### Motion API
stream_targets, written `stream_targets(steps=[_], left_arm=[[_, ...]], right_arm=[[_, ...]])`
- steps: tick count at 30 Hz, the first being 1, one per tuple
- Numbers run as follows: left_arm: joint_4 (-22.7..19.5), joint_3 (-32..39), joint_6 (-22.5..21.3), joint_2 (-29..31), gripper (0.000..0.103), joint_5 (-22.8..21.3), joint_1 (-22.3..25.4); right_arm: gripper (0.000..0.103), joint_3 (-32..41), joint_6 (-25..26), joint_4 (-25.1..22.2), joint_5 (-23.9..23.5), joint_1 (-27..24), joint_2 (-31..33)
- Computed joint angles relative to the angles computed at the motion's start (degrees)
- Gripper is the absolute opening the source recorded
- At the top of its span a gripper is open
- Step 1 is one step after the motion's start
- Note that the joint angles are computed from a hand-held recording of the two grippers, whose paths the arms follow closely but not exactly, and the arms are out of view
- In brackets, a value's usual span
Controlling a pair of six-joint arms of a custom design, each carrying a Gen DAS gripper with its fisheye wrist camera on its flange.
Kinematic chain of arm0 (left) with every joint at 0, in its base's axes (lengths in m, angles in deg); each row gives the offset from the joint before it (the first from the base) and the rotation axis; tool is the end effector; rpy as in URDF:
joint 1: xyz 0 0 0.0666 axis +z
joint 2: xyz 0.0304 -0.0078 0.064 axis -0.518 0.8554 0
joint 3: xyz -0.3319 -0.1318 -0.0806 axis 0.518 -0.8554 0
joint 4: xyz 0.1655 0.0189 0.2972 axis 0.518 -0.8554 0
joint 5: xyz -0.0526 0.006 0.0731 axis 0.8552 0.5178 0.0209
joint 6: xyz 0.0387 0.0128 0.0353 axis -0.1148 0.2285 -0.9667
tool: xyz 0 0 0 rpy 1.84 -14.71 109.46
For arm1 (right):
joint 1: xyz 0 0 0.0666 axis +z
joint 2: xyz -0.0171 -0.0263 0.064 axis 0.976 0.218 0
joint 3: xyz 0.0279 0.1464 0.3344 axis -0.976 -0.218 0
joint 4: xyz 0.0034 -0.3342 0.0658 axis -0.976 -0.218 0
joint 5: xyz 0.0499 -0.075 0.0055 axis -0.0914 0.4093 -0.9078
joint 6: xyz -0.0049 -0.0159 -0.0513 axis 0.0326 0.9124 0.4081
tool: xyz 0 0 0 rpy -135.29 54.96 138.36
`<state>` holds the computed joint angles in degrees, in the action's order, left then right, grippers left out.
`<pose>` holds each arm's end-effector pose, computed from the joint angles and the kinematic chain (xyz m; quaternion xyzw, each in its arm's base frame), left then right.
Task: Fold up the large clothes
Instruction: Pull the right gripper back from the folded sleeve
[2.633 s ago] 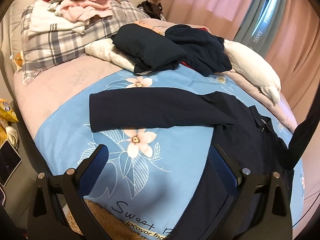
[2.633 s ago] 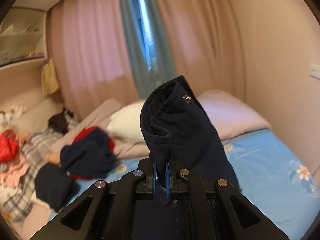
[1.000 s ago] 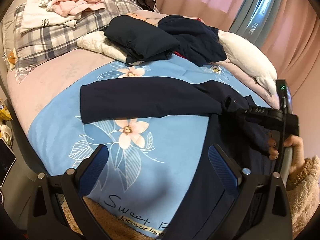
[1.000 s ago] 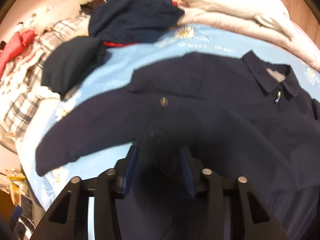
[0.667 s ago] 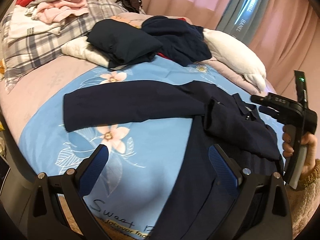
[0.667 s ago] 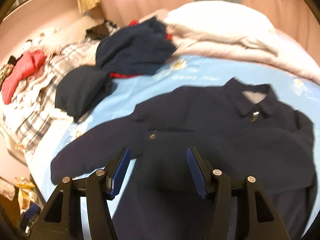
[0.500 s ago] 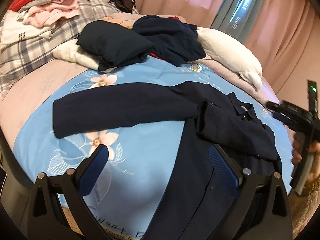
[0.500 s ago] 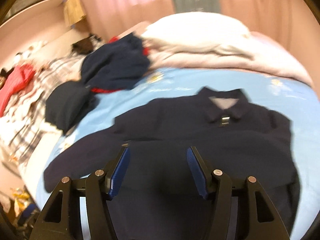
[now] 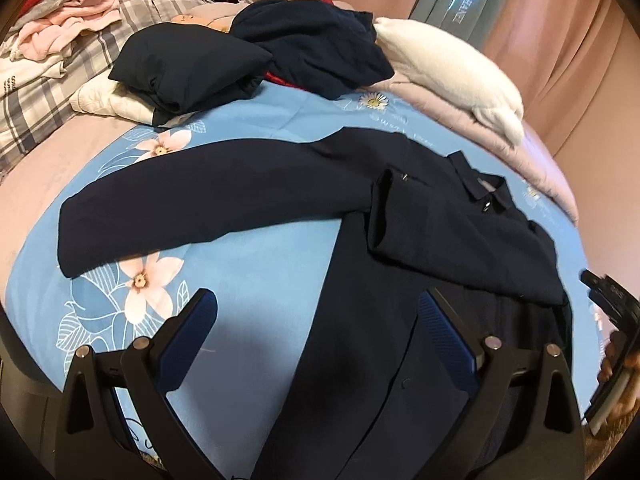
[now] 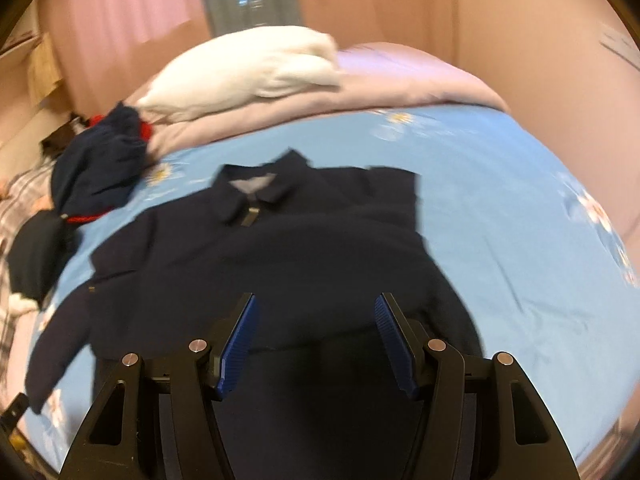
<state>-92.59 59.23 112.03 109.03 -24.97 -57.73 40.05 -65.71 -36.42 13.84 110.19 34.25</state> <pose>0.4084 -0.1973 0.4810 -0.0881 0.9358 -0.0934 0.3283 0.4088 0.2433 0.4954 0.1725 0.9146 0.0085 0.3657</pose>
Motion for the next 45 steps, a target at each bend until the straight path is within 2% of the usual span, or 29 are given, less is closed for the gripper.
stream_targets(steps=[6, 13, 15, 18, 23, 28, 38, 42, 45], left_arm=[[-1.7, -0.1, -0.5, -0.1, 0.100, -5.4, -1.9], [-1.1, -1.5, -0.4, -2.4, 0.100, -8.2, -2.9], [-0.8, -1.9, -0.1, -3.2, 0.100, -8.6, -2.9], [-0.4, -2.3, 0.0, -4.2, 0.100, -8.9, -2.9], [-0.3, -3.1, 0.6, -5.5, 0.100, -9.3, -2.4], [-0.5, -3.9, 1.9, -6.5, 0.100, -8.7, -1.2], [-1.2, -6.0, 4.3, -8.4, 0.100, -7.7, 0.7], [-1.0, -6.8, 5.6, -9.2, 0.100, -6.6, 1.8], [-1.0, -7.5, 7.1, -9.6, 0.101, -5.6, 3.1]], right_arm=[[0.060, -10.3, -5.6, 1.6, 2.6, 0.4, -6.8], [0.060, -13.4, -7.7, -0.6, 8.5, 4.4, -11.2], [0.065, -14.2, -7.1, 0.7, 9.3, 5.4, -12.5], [0.074, -15.7, -6.3, 3.6, 10.5, 7.5, -14.6], [0.083, -15.3, -4.6, 5.8, 11.7, 10.0, -15.3], [0.085, -14.2, -3.6, 6.7, 13.6, 11.7, -15.1], [0.089, -13.8, -3.0, 8.5, 11.2, 12.9, -14.2], [0.096, -12.8, -2.7, 8.1, 11.5, 14.0, -13.3], [0.097, -12.0, -2.2, 7.8, 11.4, 14.5, -12.5]])
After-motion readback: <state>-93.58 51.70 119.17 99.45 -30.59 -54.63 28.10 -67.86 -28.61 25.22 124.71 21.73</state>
